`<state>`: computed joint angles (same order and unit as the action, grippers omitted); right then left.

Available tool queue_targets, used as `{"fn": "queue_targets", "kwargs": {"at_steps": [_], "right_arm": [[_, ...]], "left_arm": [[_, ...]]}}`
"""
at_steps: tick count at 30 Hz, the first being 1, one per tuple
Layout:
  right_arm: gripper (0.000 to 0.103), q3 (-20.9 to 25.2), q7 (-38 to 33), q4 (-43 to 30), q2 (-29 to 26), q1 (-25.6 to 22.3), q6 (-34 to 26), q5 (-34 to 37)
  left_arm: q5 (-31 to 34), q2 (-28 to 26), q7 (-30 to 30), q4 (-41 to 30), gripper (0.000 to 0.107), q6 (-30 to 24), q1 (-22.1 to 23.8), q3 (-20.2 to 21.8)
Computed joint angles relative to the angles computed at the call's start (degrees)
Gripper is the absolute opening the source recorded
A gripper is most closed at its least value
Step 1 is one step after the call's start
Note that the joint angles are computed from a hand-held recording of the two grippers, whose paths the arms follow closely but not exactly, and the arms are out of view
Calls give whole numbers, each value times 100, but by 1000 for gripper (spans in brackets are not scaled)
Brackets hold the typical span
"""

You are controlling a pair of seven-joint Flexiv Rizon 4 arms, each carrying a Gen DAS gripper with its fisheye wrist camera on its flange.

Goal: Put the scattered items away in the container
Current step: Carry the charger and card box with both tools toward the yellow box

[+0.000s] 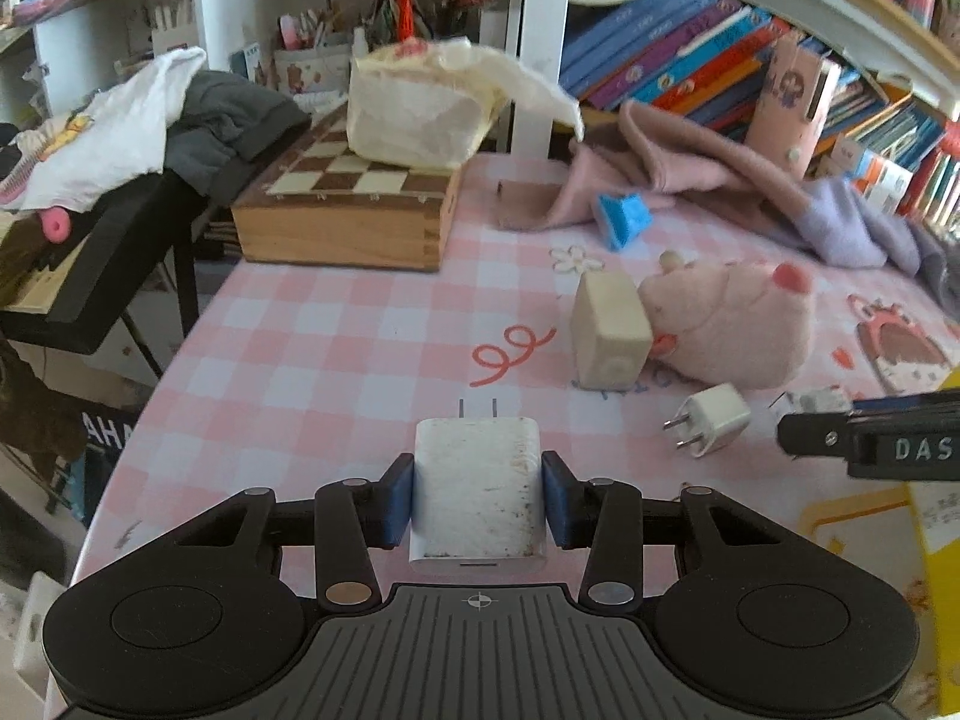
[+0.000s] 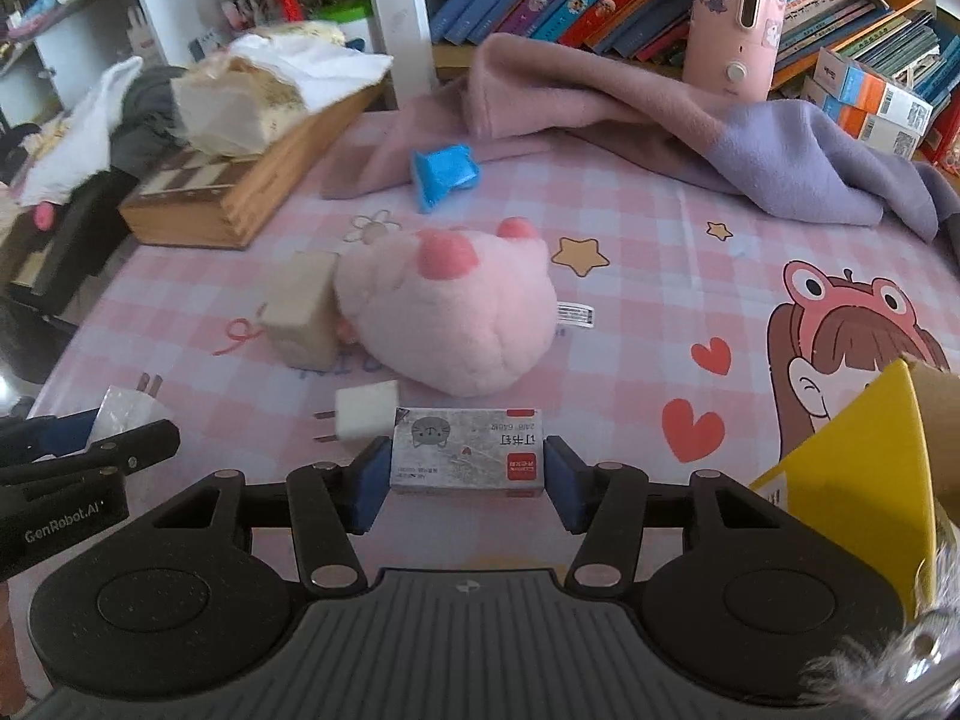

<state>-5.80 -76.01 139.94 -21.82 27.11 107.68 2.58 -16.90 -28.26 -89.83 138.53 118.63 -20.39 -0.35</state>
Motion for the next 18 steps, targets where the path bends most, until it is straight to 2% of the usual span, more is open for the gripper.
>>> {"fn": "queue_targets", "kwargs": {"at_steps": [5, 9, 16, 18], "right_arm": [[52, 195, -44, 222, 235, -67, 199, 48], [52, 217, -163, 427, 483, 41, 311, 209], [52, -99, -806, 901, 1042, 787, 520, 1003], [52, -336, -1125, 1039, 1262, 1229, 518, 1432]], "left_arm": [[497, 340, -253, 275, 42, 135, 395, -268], [758, 603, -397, 502, 42, 262, 483, -328], [1412, 1067, -663, 877, 42, 335, 793, -501], [1582, 1190, -725, 998, 42, 377, 846, -525]]}}
